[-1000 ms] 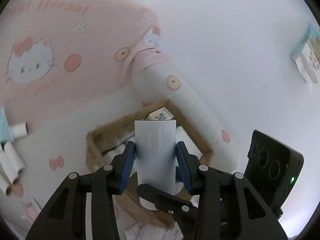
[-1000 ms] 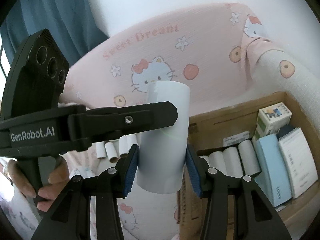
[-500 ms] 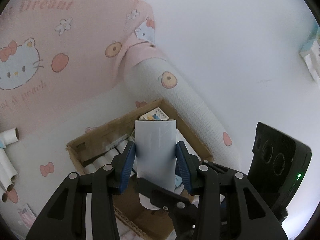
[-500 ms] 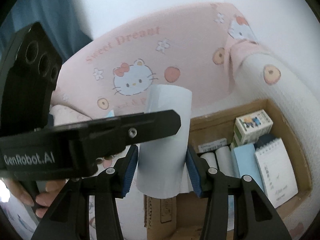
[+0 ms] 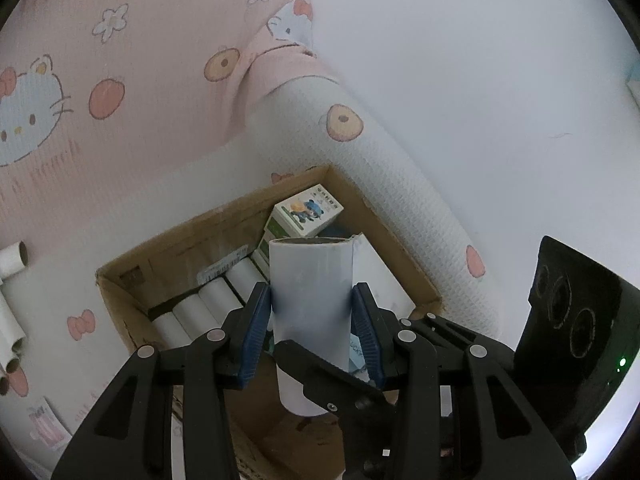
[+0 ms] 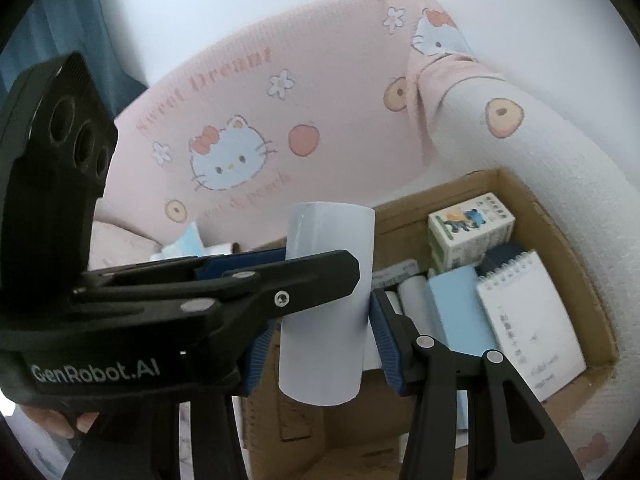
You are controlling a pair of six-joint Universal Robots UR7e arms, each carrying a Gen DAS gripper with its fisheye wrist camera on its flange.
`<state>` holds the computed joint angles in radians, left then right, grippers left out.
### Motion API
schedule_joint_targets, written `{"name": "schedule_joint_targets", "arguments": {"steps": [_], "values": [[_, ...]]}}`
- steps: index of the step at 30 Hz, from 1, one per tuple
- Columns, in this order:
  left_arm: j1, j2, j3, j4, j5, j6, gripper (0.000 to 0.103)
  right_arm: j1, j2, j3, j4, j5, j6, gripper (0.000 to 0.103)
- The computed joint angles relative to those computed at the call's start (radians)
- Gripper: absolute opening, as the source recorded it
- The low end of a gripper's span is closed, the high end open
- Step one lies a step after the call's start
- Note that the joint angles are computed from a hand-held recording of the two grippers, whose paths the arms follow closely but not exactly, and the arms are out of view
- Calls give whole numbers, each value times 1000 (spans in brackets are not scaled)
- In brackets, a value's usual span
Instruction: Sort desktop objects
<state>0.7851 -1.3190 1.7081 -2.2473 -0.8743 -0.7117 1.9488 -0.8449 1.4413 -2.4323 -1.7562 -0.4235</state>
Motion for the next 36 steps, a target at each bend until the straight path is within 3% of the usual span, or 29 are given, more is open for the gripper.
{"name": "schedule_joint_targets", "arguments": {"steps": [17, 23, 25, 27, 29, 36], "values": [[73, 16, -64, 151, -51, -43, 46, -17, 113, -145, 212, -33, 72, 43], [82, -25, -33, 122, -42, -45, 46, -6, 186, -238, 319, -88, 30, 43], [88, -36, -23, 106, -47, -32, 40, -1, 210, -267, 371, -96, 15, 43], [88, -43, -19, 109, -37, -20, 22, 3, 226, -279, 393, -108, 5, 43], [85, -48, -16, 119, -27, -14, 18, 4, 245, -296, 427, -122, 6, 43], [83, -100, 34, 127, 4, -25, 18, 0, 345, -411, 600, -220, 100, 43]]}}
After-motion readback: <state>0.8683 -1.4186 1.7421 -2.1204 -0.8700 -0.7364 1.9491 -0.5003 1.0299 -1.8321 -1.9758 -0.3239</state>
